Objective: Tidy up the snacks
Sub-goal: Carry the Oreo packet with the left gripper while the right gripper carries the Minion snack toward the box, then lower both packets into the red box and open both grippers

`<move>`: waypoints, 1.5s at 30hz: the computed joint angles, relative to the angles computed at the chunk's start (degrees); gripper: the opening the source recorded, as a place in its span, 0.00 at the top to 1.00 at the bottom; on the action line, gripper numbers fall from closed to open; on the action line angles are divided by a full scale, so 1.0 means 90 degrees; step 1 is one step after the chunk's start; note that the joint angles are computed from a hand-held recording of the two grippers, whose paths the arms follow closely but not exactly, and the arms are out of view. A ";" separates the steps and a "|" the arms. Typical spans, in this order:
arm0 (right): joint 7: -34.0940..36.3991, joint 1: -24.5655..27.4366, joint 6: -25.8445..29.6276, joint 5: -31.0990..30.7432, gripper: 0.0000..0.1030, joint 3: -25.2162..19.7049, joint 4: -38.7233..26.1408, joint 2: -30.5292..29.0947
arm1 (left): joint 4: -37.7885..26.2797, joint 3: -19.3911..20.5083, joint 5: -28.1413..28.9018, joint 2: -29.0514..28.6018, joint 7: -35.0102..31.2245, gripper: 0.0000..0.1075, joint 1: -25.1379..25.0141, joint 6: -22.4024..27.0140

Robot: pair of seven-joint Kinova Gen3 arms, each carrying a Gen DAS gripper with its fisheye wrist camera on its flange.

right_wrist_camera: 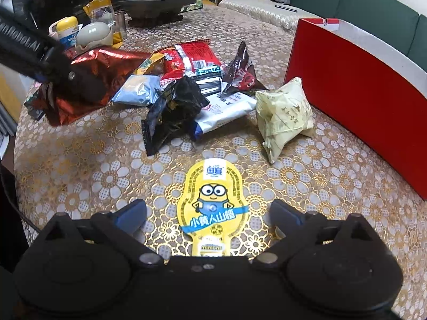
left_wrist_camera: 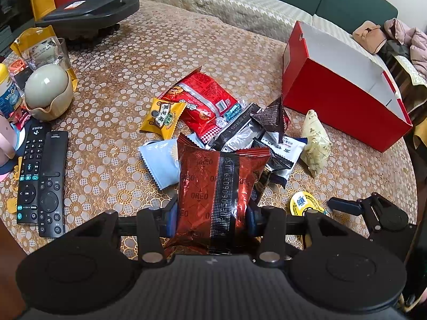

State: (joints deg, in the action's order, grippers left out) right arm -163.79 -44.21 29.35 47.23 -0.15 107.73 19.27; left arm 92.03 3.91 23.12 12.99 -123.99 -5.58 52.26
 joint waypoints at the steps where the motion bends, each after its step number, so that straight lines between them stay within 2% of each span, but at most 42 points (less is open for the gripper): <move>1: 0.0059 -0.0054 0.0122 -0.0093 0.11 0.0070 -0.0077 -0.0082 | 0.0004 0.0001 0.0000 -0.0006 -0.0004 0.57 0.0003 -0.0001; 2: 0.0027 -0.0030 0.0235 -0.0095 0.23 0.0022 -0.0049 -0.0178 | 0.0006 0.0000 0.0001 -0.0010 -0.0006 0.57 0.0003 -0.0002; 4: -0.0234 -0.0099 0.0557 0.0063 0.38 -0.0043 -0.0047 -0.0244 | 0.0007 -0.0002 -0.0001 -0.0014 -0.0003 0.57 0.0008 0.0002; 6: -0.0440 -0.0118 0.0603 0.0293 0.41 -0.0105 0.0001 -0.0240 | 0.0021 -0.0001 -0.0008 -0.0033 -0.0012 0.57 0.0016 -0.0007; 8: -0.0512 -0.0150 0.0685 0.0496 0.49 -0.0209 0.0050 -0.0270 | 0.0047 0.0000 -0.0003 -0.0069 -0.0027 0.57 0.0023 -0.0021; 11: -0.0577 -0.0209 0.1010 0.0729 0.50 -0.0390 0.0010 -0.0248 | 0.0075 -0.0005 -0.0017 -0.0116 -0.0033 0.57 0.0045 -0.0041; 16: -0.1237 -0.0259 0.1296 0.1275 0.50 -0.0505 0.0162 -0.0603 | 0.0112 0.0010 0.0025 -0.0232 -0.0096 0.57 0.0088 -0.0087; 19: -0.1462 -0.0035 0.1364 0.1347 0.50 -0.0674 0.0199 -0.0917 | 0.0060 0.0038 0.0148 -0.0304 -0.0183 0.57 0.0119 -0.0089; 25: -0.1698 0.0342 0.1741 0.1910 0.50 -0.0981 0.0184 -0.1378 | -0.0334 0.0156 0.0290 -0.0328 -0.0188 0.57 0.0362 -0.0128; 30: -0.1538 0.0754 0.2038 0.2060 0.50 -0.1113 0.0033 -0.1603 | -0.0820 0.0309 0.0266 -0.0211 -0.0118 0.57 0.0680 -0.0267; 37: -0.1319 0.1360 0.2121 0.2070 0.50 -0.1052 -0.0048 -0.1707 | -0.1670 0.0498 -0.0330 0.0261 0.0427 0.57 0.1342 -0.0508; 45: -0.0719 0.2117 0.1596 0.1603 0.50 -0.0701 -0.0241 -0.1560 | -0.2651 0.0571 -0.1305 0.1014 0.1038 0.57 0.2170 -0.0538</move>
